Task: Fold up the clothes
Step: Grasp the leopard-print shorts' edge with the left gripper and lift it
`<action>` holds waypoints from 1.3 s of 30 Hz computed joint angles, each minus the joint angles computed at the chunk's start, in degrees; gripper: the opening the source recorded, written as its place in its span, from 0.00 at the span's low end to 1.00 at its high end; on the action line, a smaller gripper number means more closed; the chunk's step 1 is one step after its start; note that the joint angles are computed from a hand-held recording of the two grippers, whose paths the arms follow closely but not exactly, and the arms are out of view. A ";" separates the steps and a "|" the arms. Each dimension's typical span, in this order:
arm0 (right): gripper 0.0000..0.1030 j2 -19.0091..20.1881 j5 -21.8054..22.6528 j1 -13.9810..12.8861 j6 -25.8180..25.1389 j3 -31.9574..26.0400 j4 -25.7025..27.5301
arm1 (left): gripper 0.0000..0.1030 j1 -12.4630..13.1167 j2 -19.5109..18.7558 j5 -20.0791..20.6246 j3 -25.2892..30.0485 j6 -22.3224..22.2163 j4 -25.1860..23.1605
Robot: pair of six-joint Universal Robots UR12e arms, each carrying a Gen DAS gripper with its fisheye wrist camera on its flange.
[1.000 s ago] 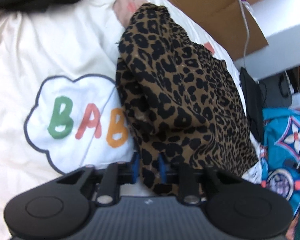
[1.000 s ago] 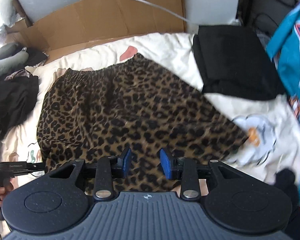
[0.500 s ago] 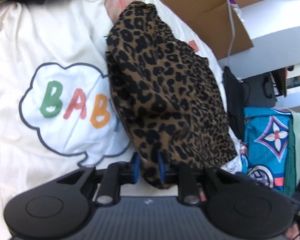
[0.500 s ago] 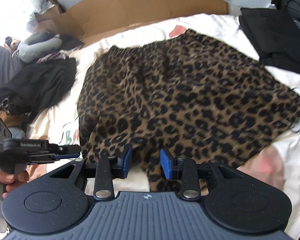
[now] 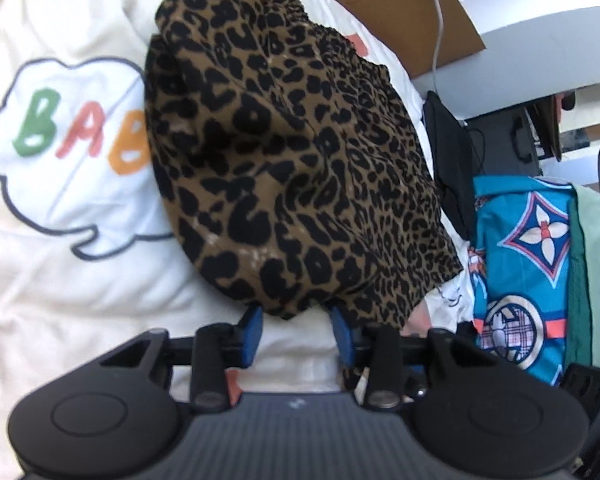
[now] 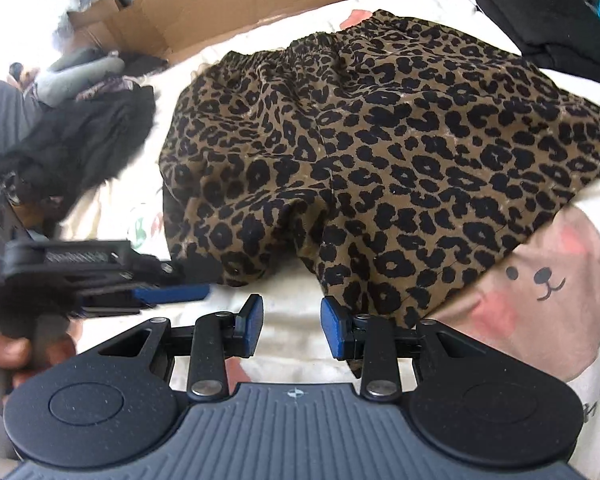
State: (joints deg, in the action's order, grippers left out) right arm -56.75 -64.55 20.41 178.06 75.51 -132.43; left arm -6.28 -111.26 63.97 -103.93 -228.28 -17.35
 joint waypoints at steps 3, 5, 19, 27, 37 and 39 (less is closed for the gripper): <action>0.38 0.24 1.00 0.05 -0.07 -0.11 0.01 | 0.37 -0.53 -0.18 0.58 0.04 1.36 -0.28; 0.38 0.45 1.77 0.07 0.21 -0.13 0.07 | 0.37 -0.66 -0.29 0.73 -0.01 2.10 -0.20; 0.38 0.50 2.90 0.00 2.30 0.08 2.51 | 0.25 0.09 -1.33 2.46 0.67 8.43 -0.74; 0.38 0.74 3.86 -0.16 4.78 0.08 1.36 | 0.06 1.88 -2.10 -1.23 4.12 9.58 2.70; 0.42 3.20 7.92 0.10 10.40 -2.37 -0.82 | 0.06 2.56 -5.32 -3.20 10.58 14.25 -0.26; 0.42 3.75 7.52 0.09 12.04 -2.95 -1.29 | 0.06 2.53 -6.14 -3.75 11.99 15.92 -1.29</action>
State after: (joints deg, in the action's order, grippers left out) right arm -53.01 -57.03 20.50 190.10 72.56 -133.72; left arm -3.75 -117.39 60.22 -91.94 -212.36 -18.64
